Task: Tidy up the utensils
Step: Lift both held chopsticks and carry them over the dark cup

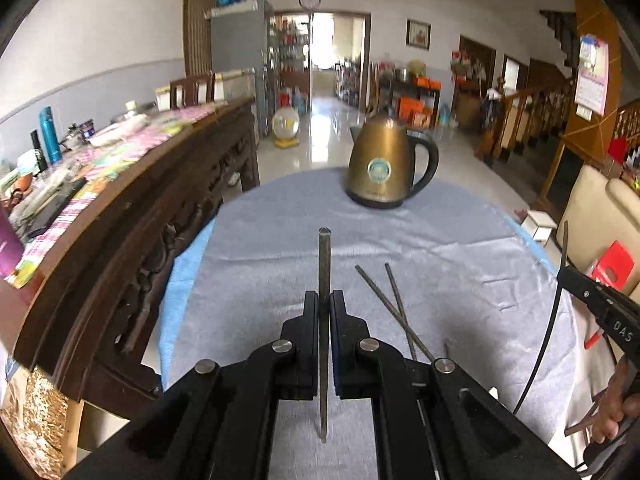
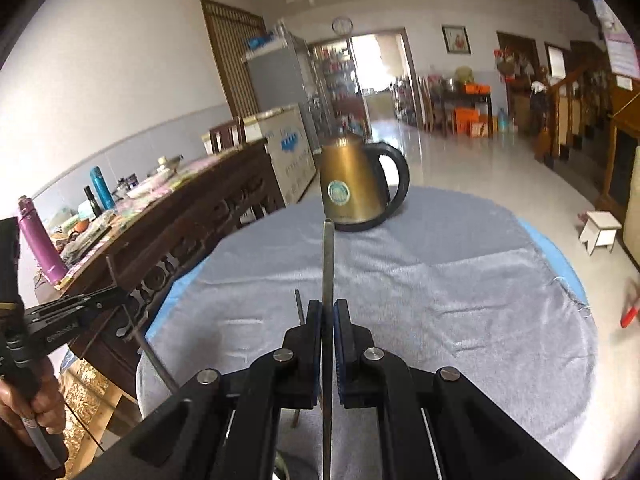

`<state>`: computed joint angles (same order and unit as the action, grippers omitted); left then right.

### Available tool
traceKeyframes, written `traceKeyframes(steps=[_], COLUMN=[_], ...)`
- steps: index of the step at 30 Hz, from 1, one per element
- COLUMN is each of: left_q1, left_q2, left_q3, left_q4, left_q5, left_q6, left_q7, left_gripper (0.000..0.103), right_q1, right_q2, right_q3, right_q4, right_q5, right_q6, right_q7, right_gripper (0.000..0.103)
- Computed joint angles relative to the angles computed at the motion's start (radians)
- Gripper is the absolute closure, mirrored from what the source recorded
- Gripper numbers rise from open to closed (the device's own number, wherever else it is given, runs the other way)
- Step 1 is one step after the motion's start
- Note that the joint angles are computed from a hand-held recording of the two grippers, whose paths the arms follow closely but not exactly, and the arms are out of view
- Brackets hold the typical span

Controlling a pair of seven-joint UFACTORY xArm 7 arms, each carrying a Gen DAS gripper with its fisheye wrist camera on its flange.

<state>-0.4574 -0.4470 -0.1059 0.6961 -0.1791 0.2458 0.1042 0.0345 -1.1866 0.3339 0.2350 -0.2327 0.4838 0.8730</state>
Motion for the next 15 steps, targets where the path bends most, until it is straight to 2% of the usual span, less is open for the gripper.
traceKeyframes(steps=[4,9,15], left_q1=[-0.035,-0.104,-0.170], left_q2=[-0.112,-0.256,-0.381], left_q3=[0.030,0.075,0.100], left_q4=[-0.079,-0.165,-0.210], left_q5=[-0.028,-0.073,-0.110], left_q6=[-0.022,-0.005,0.024], left_q7=[0.015,0.020,0.019], left_gripper=[0.098,0.098,0.098], right_q1=[0.035,0.079,0.123], right_q2=[-0.125,-0.244,-0.355], right_q3=[0.050,0.093,0.117], right_q4=[-0.027,-0.035,-0.043], right_q5=[-0.003,-0.012,-0.019], right_q6=[0.051,0.108,0.109], right_q7=[0.040,0.086,0.119], right_gripper=[0.096,0.096,0.096])
